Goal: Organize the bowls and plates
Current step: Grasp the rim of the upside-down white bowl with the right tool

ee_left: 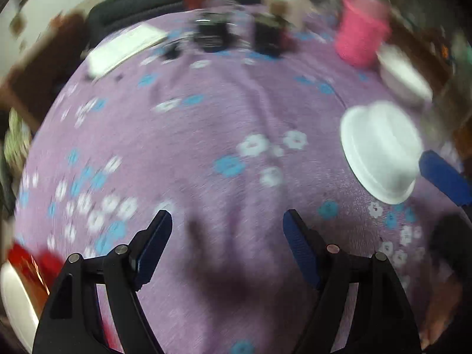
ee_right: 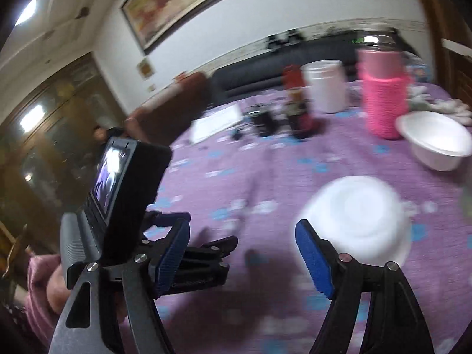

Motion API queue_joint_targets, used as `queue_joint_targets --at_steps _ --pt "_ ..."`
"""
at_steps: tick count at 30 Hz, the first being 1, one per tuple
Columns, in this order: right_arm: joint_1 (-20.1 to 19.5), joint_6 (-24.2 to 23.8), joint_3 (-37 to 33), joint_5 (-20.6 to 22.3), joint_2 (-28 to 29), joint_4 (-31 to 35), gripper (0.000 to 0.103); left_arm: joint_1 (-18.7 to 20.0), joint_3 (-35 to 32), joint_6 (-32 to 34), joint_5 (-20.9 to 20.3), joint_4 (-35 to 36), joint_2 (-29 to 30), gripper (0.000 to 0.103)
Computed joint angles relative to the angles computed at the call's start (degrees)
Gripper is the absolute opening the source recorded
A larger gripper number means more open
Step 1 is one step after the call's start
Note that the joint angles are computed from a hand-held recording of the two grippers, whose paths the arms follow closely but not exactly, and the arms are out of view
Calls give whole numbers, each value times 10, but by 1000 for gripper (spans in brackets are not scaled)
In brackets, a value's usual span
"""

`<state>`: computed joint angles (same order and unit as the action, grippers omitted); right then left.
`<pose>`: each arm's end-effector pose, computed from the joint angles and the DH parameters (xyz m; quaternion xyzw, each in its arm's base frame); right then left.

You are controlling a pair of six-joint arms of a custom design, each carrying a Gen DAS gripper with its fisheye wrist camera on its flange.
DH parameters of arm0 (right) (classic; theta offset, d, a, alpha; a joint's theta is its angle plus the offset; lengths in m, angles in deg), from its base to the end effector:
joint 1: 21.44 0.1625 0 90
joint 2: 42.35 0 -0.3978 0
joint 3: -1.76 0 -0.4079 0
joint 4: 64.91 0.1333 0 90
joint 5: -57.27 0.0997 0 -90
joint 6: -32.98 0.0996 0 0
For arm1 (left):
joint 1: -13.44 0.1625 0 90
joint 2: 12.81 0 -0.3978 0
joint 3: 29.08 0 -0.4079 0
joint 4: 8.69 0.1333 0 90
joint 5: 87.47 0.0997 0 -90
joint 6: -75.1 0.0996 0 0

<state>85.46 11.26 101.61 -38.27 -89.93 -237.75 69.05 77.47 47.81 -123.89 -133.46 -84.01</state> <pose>0.3085 -0.5900 0.0989 0.3066 -0.9135 0.2611 0.0576 -0.1402 -0.5827 0.2429 0.0575 0.8908 -0.2272 0.3893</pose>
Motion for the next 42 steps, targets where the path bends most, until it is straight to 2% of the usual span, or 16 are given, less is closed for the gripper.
queue_joint_targets --at_steps 2,4,8,11,12,14,18,20,22,25,28,30,33,37,40,42 --pt "1 29 9 18 -7 -17 73 -2 12 -6 14 -19 -17 78" --pt "-18 75 19 40 -29 -4 74 -3 7 4 25 -37 -11 78" --pt "-87 205 15 82 -70 67 77 8 -24 31 0 -74 27 78" --pt "-115 252 -8 92 -66 110 77 14 -55 38 1 -80 63 78" --pt "-120 263 -19 80 -60 125 77 18 -62 45 -1 -86 70 78" --pt "-123 267 -31 59 -51 127 77 23 -75 49 -2 -102 90 77" --pt "-133 273 -36 44 -50 112 77 27 -104 59 30 -99 130 78" --pt "-140 267 -57 55 -42 144 77 33 -127 53 32 -75 149 78" --pt "-137 254 -79 47 -34 174 77 35 -142 50 35 -53 162 78" --pt "-129 237 -111 38 -20 219 80 31 -141 63 52 -63 168 78" --pt "-130 237 -128 68 -10 253 79 27 -139 84 63 -73 173 78" --pt "-135 244 -129 103 -7 271 81 28 -136 90 60 -82 172 78" --pt "-132 255 -117 112 -6 245 81 30 -133 94 49 -82 166 78" --pt "-141 274 -99 184 -12 218 81 30 -122 95 27 -65 150 77" --pt "-126 256 -96 214 -10 212 81 30 -107 90 9 -58 134 77" --pt "-104 239 -103 215 0 203 81 33 -100 83 -16 -51 121 77"
